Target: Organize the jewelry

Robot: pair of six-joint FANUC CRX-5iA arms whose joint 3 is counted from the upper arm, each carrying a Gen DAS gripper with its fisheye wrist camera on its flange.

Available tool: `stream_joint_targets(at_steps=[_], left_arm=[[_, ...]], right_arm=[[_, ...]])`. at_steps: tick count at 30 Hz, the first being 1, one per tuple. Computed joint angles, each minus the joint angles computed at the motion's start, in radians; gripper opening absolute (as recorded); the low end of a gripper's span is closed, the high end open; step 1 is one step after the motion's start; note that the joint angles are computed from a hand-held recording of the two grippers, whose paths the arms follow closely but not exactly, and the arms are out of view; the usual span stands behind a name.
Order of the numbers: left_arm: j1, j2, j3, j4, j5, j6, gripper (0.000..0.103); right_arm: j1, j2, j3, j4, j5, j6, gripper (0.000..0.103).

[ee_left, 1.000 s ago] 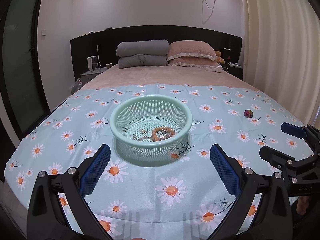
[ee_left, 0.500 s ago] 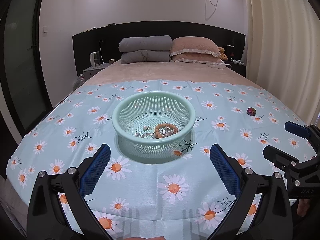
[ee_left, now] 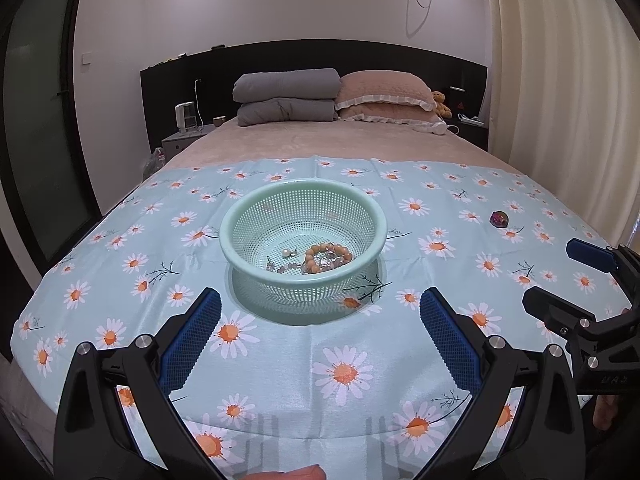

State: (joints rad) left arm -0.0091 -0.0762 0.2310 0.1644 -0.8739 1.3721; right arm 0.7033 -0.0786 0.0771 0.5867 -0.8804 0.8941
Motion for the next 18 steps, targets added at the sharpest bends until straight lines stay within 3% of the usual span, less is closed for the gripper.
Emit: stream_joint_targets(at_steps=[18], left_arm=[[-0.007,-0.001,-0.002,-0.006,0.004,-0.008,0.098]], right_arm=[[-0.002,-0.002,0.0,-0.006,-0.002,0.006,0.095]])
